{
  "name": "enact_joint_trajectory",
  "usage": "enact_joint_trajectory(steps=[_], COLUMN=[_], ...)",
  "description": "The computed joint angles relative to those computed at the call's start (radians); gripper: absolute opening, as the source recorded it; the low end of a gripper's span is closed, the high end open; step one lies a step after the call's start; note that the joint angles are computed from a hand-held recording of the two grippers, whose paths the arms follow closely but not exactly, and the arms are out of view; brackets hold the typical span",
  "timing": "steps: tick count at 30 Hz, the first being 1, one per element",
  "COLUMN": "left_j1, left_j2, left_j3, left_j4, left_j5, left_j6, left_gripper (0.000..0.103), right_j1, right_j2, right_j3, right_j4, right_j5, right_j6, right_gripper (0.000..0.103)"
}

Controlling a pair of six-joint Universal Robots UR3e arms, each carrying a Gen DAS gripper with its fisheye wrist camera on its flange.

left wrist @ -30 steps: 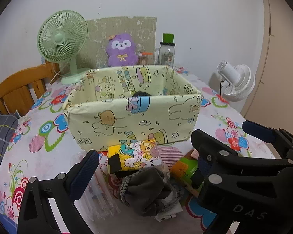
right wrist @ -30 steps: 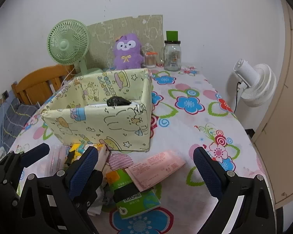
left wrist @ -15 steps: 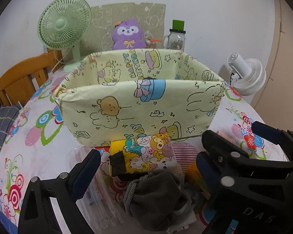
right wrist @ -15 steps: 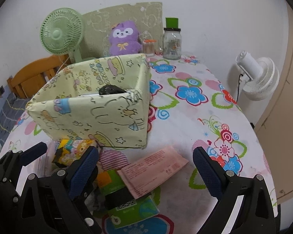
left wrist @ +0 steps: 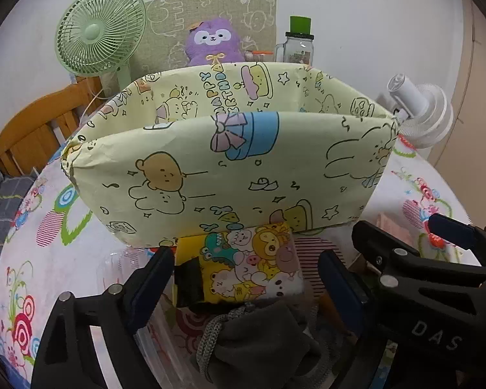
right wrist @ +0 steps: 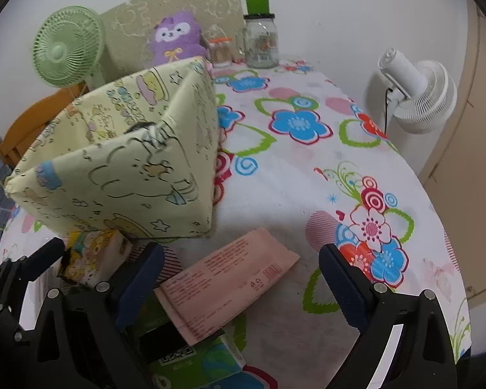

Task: Organize soft objects
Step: 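Grasp the cartoon-print pouch with the left tool while the right tool grasps the pink paper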

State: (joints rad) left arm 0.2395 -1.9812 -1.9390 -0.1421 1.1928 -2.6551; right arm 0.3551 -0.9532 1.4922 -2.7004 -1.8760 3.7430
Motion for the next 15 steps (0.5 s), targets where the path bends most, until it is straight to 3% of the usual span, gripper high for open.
enact_joint_trajectory(steps=[6,15], left_j1=[-0.013,-0.005], left_j2=[-0.019,-0.011], left_j3=[0.013,0.003], left_j4=[0.004,-0.002], left_j5=[0.024,-0.001], left_j6=[0.004,0.020], left_gripper=[0.084,0.077], right_j1=[-0.021,-0.008], right_j2=[0.025,0.040], right_j3=[-0.012,-0.028], right_j4=[0.003,-0.008], right_j5=[0.067,0.045], right_j6=[0.031,0.058], right_gripper=[0.086,0.076])
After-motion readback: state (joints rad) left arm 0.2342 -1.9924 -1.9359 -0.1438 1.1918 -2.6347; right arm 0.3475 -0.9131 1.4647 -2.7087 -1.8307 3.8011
